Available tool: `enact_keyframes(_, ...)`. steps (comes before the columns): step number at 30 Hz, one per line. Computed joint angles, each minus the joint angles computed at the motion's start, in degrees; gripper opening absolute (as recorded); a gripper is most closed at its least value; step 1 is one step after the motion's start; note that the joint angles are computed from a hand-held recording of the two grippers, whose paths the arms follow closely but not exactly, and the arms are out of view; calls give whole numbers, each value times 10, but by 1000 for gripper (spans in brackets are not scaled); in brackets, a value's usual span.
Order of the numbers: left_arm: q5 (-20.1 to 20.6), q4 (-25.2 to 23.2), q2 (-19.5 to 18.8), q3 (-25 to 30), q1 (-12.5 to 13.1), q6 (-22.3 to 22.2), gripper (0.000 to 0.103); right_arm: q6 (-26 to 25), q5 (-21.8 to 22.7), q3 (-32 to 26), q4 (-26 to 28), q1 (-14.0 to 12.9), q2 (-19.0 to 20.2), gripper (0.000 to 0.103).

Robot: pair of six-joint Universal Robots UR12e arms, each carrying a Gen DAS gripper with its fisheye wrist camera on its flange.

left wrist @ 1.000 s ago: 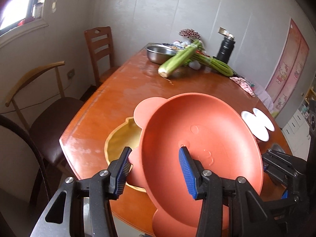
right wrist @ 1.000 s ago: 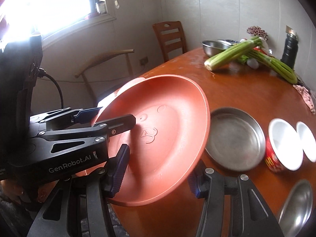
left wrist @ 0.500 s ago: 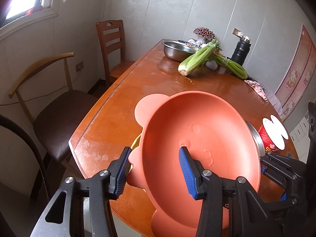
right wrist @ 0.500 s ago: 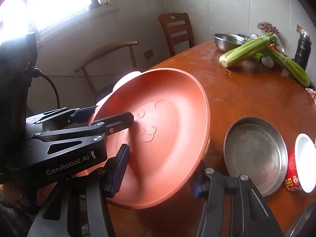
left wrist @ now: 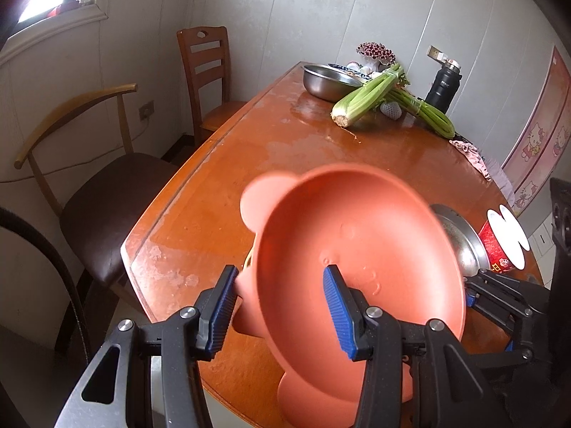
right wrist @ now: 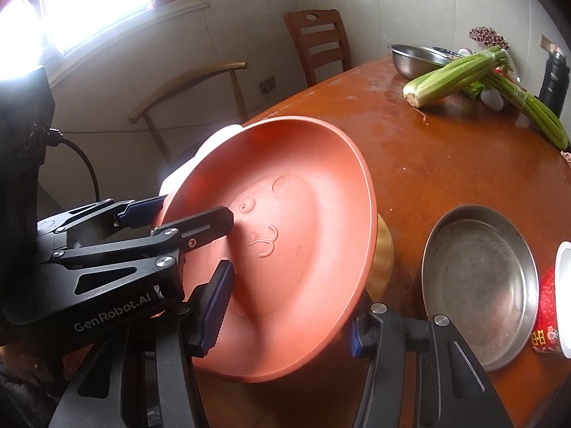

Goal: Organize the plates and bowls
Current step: 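Carry the orange bear plate onto the yellow shell plate and lower it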

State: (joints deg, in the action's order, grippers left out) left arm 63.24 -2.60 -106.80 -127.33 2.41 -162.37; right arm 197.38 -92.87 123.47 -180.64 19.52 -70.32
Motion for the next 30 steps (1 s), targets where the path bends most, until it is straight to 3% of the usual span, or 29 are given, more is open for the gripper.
enact_keyframes(14,-4,20,10,-12,4,-2,49,-1,-52,-5,13,3,4,56)
enact_keyframes(30,-19,29,34,-28,8,-9,49,10,-57,20,-32,-4,-17,57)
